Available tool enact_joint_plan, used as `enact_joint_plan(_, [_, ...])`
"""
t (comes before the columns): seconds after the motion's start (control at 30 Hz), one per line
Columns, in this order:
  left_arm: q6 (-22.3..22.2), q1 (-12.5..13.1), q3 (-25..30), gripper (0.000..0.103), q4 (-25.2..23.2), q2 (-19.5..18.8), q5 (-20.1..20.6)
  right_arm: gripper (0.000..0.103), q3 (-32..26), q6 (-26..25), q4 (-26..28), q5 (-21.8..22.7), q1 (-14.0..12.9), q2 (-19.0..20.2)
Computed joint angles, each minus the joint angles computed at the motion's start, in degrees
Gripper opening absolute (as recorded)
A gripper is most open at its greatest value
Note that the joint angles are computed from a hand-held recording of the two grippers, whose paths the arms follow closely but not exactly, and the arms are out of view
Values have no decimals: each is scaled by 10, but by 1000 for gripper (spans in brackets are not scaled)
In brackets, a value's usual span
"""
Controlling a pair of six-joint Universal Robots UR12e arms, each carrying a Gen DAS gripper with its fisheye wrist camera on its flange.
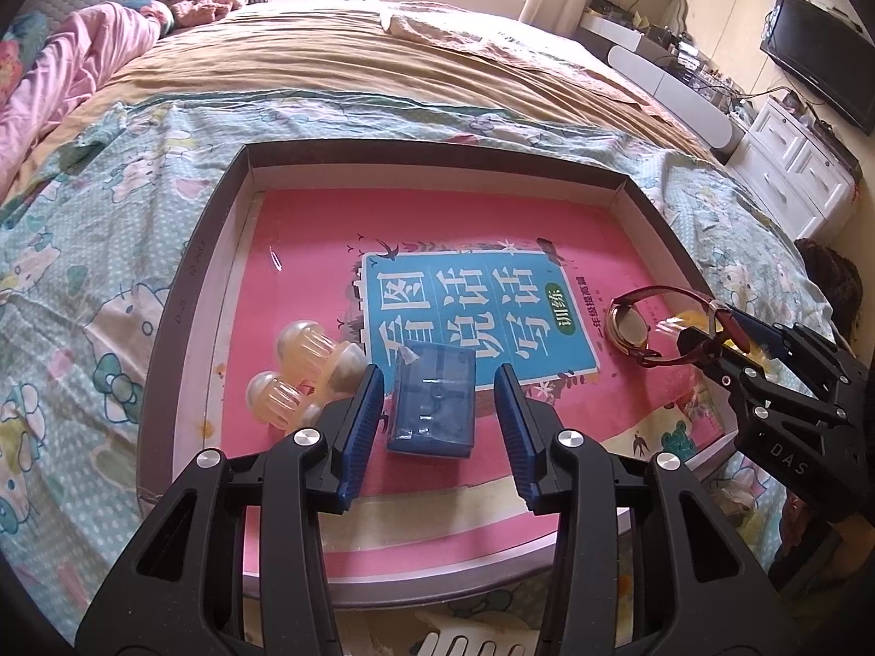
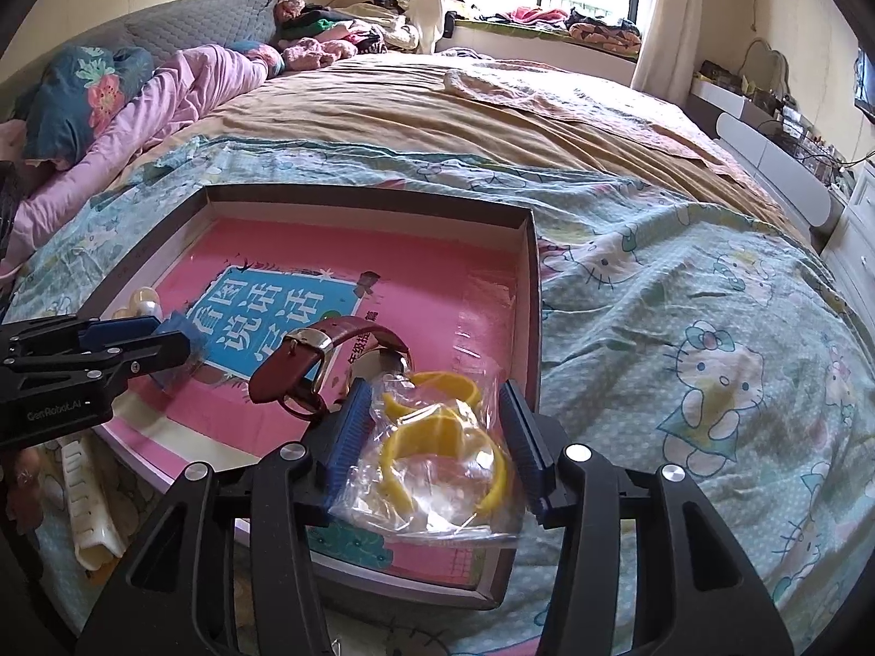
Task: Organize jewelry
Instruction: 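Open the left tool releasing the blue box while the right releases the headband bag, then withdraw both tools from the tray toward the remaining items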
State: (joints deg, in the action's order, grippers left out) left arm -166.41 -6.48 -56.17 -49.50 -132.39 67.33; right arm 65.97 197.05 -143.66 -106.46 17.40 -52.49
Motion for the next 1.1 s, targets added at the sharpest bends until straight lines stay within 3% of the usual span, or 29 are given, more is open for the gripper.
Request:
enact_joint_plan(0.3, [-8,4,-8,41,11,6,-8,65,19,23,-19,-5,-1,-13])
enact_joint_plan(0.4, [-13,5,-12,48,15,8,-12,76,30,33,-29,-5,-1,-20])
enact_joint_plan(0.5, [-20,7,-16,48,19,11,-17,83,43,43,-42,-2,-1,-29])
enact_joint_plan(0.6, [-31,12,-21,60,21,15,-30,88,52,45,-50,-6,0,-36])
enact_joint_plan(0.67, [-37,13,-26,62,27,19,-33,89,57,45,-55,-9,2,-40])
enact_joint_plan(0.73, [-42,15,-33,75,34,24,-36,89,62,47,-59,-9,3,-43])
enact_joint_plan(0.93, [-54,18,-49,91,49,36,-31,94,75,50,-74,-11,7,-53])
enact_joint_plan(1.1, [-56,20,-61,93,54,47,-30,96,81,52,-82,-20,10,-60])
